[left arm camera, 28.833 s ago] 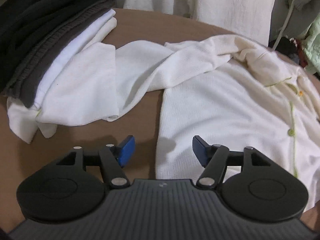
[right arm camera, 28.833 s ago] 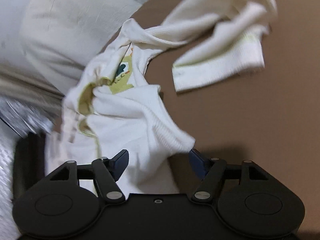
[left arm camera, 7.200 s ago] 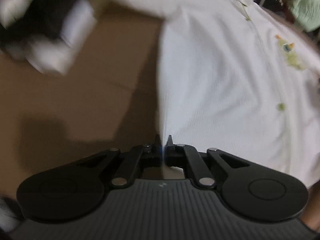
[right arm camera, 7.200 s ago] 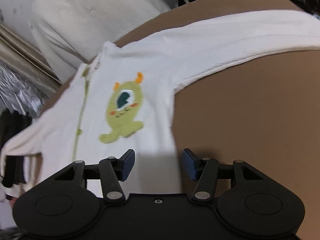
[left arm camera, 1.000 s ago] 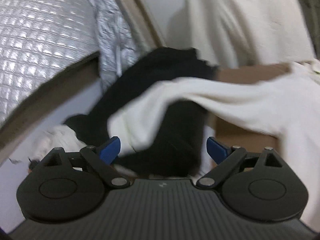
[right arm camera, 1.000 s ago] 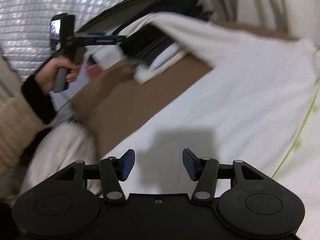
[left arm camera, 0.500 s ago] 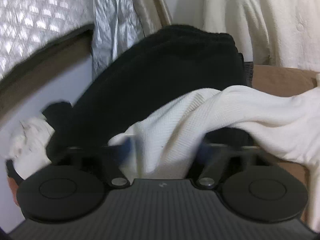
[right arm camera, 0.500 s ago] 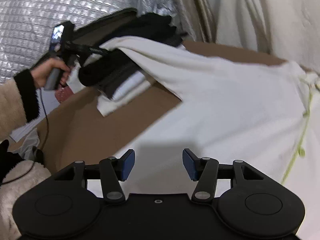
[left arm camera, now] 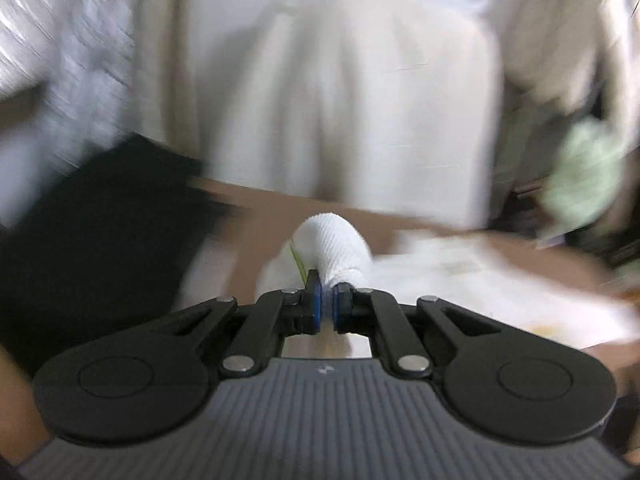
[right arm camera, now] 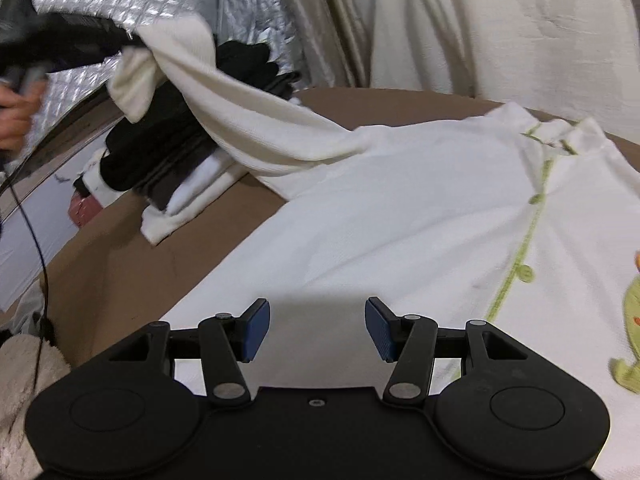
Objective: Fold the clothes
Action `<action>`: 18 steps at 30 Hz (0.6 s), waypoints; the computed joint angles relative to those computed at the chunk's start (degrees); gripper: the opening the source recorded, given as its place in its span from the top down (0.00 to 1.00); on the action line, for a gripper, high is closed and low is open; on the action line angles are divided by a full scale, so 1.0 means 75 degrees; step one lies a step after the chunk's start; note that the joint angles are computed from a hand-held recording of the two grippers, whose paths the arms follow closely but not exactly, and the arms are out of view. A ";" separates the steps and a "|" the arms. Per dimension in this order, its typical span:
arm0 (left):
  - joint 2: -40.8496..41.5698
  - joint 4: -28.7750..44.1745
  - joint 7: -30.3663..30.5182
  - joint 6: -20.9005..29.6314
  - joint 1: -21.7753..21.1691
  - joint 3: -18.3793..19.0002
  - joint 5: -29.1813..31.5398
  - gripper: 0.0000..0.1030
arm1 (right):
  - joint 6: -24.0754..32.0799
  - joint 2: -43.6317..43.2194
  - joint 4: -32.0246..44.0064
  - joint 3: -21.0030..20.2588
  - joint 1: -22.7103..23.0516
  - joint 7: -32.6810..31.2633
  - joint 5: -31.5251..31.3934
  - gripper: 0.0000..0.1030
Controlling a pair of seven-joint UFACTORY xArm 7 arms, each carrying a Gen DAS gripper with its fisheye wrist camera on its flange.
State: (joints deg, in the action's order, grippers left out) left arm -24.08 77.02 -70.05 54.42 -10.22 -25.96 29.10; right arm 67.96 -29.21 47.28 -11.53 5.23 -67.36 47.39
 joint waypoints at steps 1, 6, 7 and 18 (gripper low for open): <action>0.0248 -0.0034 -0.0327 -0.0734 -0.0147 0.0136 -0.0410 0.94 | -0.0003 0.0057 0.0029 -0.0026 -0.0033 0.0091 0.0022 0.43; 0.1611 -0.0632 -0.1006 -0.3545 -0.1002 0.0681 -0.1919 0.75 | -0.0009 0.0468 0.0207 -0.0180 -0.0279 0.0599 0.0297 0.43; 0.1688 -0.0735 -0.1308 -0.3583 -0.0898 0.0499 -0.1418 0.67 | 0.0033 0.0573 0.0254 -0.0211 -0.0352 0.0733 0.0336 0.43; 0.0214 -0.3401 -0.3258 -0.2934 -0.0474 0.0162 0.0836 0.38 | 0.0364 0.0990 0.0224 0.0087 -0.0737 0.1053 0.0645 0.41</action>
